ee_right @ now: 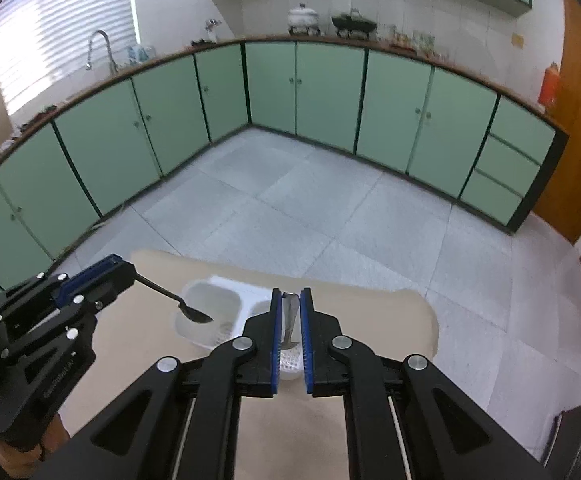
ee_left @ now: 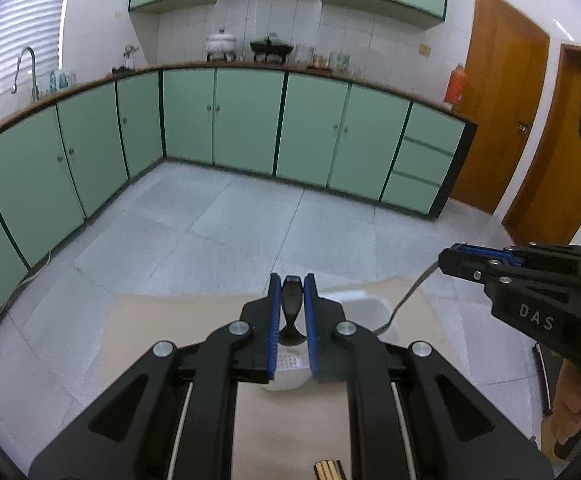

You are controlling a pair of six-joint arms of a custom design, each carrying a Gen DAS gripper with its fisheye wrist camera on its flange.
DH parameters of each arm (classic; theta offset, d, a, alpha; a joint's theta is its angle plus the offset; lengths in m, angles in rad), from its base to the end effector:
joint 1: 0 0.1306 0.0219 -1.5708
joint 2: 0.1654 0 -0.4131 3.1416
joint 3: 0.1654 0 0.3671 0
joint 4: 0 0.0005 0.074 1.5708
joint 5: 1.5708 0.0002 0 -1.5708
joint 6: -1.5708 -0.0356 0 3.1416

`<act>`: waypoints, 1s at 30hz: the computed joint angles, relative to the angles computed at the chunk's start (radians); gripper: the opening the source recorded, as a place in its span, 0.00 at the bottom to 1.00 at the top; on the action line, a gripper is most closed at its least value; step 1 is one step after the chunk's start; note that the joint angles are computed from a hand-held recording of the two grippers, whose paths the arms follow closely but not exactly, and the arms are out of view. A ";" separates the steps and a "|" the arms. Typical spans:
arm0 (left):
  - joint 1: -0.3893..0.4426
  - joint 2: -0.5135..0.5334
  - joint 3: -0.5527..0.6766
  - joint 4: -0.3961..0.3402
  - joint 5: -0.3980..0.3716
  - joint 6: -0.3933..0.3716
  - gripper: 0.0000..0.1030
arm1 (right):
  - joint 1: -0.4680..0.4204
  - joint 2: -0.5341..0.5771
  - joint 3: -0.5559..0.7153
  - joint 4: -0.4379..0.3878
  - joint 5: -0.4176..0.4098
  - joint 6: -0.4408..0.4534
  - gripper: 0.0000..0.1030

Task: Organize utensils
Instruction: 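Carry both spoons to the white holder and drop them in while both tools open, then pull a black chopstick from the bundle with the right tool while the left tool grasps another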

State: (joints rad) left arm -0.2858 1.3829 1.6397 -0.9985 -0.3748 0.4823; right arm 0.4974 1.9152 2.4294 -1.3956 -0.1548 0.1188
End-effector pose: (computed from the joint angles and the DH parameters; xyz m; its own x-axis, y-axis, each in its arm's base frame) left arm 0.4319 -0.1139 0.5643 -0.5758 -0.2807 -0.7679 -0.2976 0.9467 -0.1229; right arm 0.5358 0.2966 0.5874 -0.6073 -0.4629 -0.6457 -0.6341 0.7721 0.0427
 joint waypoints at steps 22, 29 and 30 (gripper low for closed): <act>-0.278 -0.352 -0.284 -0.144 -0.288 0.176 0.64 | -0.129 -0.572 -0.851 0.370 -0.202 0.034 0.16; -0.758 -0.467 -0.487 -0.513 -0.494 0.876 0.76 | -0.126 -0.930 -1.338 0.523 -0.210 0.017 0.25; -0.801 -0.464 -0.497 -0.552 -0.499 0.950 0.76 | -0.119 -0.953 -1.369 0.530 -0.203 0.019 0.25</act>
